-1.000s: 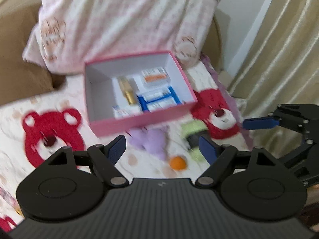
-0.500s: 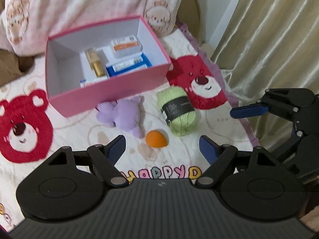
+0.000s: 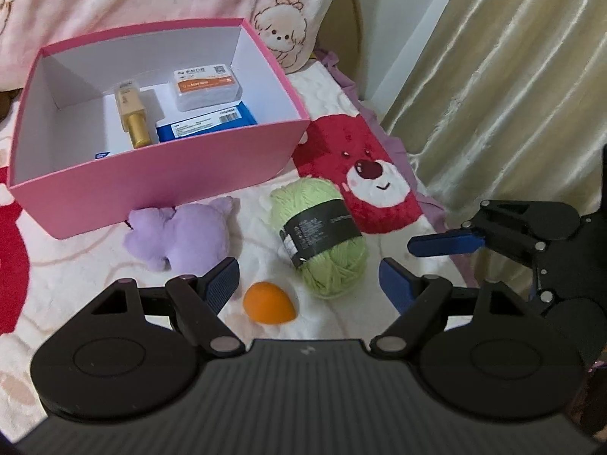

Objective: Organize objects
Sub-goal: 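Lower the left gripper onto the green yarn ball and close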

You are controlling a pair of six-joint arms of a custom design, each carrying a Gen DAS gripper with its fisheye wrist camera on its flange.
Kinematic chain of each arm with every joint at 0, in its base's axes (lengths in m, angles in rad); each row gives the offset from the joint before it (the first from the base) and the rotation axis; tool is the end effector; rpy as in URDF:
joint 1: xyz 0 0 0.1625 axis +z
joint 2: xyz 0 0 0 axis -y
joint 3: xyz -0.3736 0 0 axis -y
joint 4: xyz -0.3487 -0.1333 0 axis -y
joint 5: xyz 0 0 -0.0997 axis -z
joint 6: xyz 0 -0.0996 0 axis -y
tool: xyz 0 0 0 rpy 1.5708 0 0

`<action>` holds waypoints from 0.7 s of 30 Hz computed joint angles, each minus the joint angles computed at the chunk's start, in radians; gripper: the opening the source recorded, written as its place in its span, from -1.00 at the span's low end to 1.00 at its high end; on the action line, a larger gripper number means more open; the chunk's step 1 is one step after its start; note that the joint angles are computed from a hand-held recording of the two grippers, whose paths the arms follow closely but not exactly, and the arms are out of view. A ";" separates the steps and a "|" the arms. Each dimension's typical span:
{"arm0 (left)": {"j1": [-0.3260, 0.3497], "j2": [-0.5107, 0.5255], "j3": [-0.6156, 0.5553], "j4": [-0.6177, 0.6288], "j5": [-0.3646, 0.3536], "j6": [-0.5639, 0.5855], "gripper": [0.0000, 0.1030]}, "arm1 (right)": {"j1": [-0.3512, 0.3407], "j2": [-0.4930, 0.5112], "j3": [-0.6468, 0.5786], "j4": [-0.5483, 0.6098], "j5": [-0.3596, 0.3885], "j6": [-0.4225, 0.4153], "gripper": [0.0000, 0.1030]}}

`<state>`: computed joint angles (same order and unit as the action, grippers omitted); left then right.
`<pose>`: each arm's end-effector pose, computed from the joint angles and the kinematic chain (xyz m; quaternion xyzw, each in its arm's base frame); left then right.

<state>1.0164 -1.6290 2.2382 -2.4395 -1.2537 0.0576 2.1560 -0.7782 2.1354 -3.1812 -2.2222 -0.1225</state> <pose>-0.0629 -0.4138 0.2701 0.2755 0.9398 -0.1623 0.1203 0.3129 -0.3401 0.0323 0.2878 -0.8956 0.1892 0.2815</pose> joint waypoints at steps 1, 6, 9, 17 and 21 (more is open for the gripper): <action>0.015 0.016 -0.003 -0.014 -0.014 0.009 0.56 | -0.009 0.015 0.008 -0.057 0.000 -0.028 0.62; 0.072 0.102 -0.004 -0.127 -0.066 0.057 0.56 | -0.065 0.093 0.015 -0.270 -0.001 -0.103 0.62; 0.083 0.149 0.005 -0.203 -0.067 0.081 0.56 | -0.092 0.125 0.000 -0.325 -0.011 -0.115 0.62; 0.140 0.262 -0.006 -0.294 -0.141 0.071 0.51 | -0.137 0.216 -0.030 -0.434 -0.055 -0.161 0.63; 0.176 0.297 -0.003 -0.359 -0.192 0.066 0.49 | -0.149 0.243 -0.044 -0.425 -0.064 -0.141 0.67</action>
<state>1.1923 -1.3321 2.2357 -2.7990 -1.4461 0.1236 2.0067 -0.5351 2.0914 -3.6061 -2.2857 -0.2633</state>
